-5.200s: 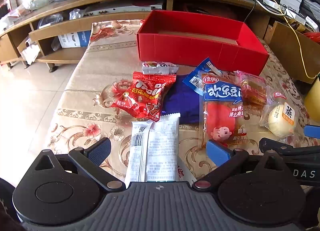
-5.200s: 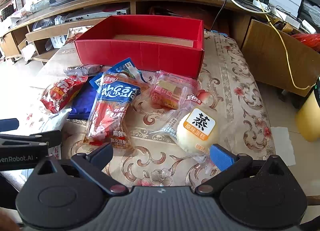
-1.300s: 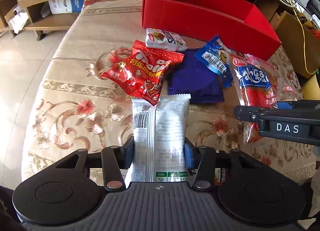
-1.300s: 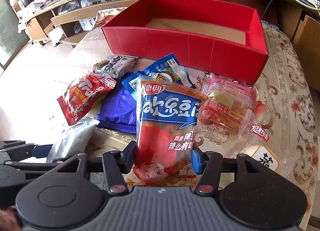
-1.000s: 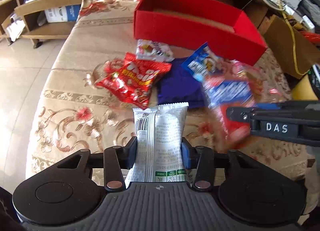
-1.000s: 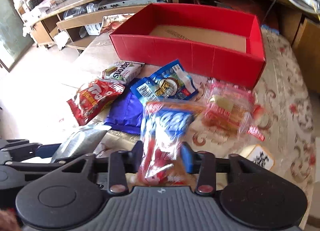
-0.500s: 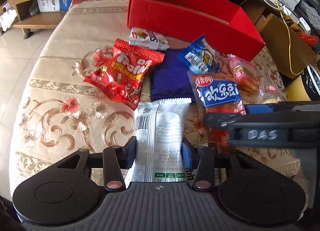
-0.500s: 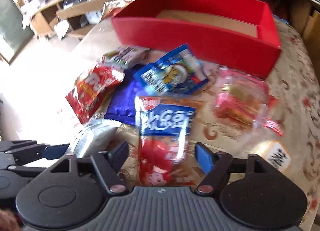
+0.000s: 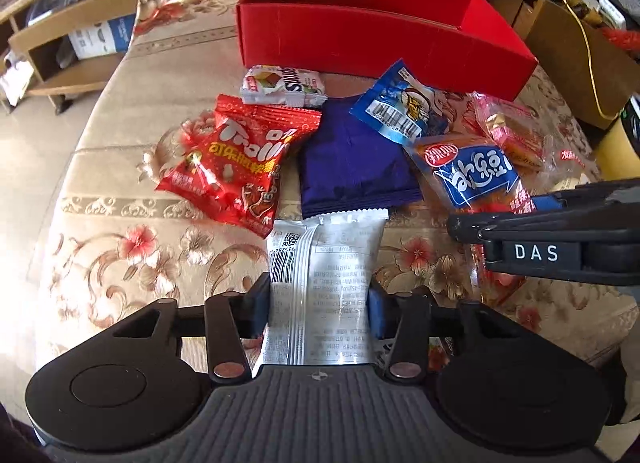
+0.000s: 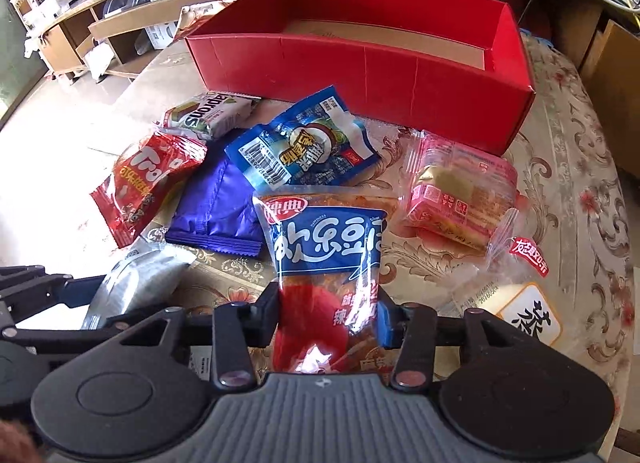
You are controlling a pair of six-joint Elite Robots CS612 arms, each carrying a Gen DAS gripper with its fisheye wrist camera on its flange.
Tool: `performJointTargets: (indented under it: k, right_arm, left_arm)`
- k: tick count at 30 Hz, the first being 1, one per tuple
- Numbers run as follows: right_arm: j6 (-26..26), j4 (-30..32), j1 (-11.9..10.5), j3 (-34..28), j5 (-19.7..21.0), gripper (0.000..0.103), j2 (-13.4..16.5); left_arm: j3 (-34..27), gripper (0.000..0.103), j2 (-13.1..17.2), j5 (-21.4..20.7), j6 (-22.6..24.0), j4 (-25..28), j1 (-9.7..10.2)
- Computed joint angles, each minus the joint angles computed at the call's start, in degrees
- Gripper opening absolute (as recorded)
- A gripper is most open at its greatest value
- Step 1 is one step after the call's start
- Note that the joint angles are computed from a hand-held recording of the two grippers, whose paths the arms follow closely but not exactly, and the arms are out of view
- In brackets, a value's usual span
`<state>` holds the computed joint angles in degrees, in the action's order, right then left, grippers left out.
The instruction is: Organize snacks
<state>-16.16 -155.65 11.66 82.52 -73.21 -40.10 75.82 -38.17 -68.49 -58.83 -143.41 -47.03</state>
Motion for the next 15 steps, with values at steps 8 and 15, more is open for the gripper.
performJointTargets:
  k: [8,15]
  right_arm:
    - [0.8,-0.9,-1.2,1.3,3.4,0.041,-1.1]
    - [1.6,-0.8,-1.9,2.1,5.0,0.041,-1.8]
  left_arm:
    - [1.4,0.051,-1.4,1.6,-1.4,-1.7,-0.43]
    - [1.6,0.051,-1.5,0.7,-0.6,-3.9,-0.44]
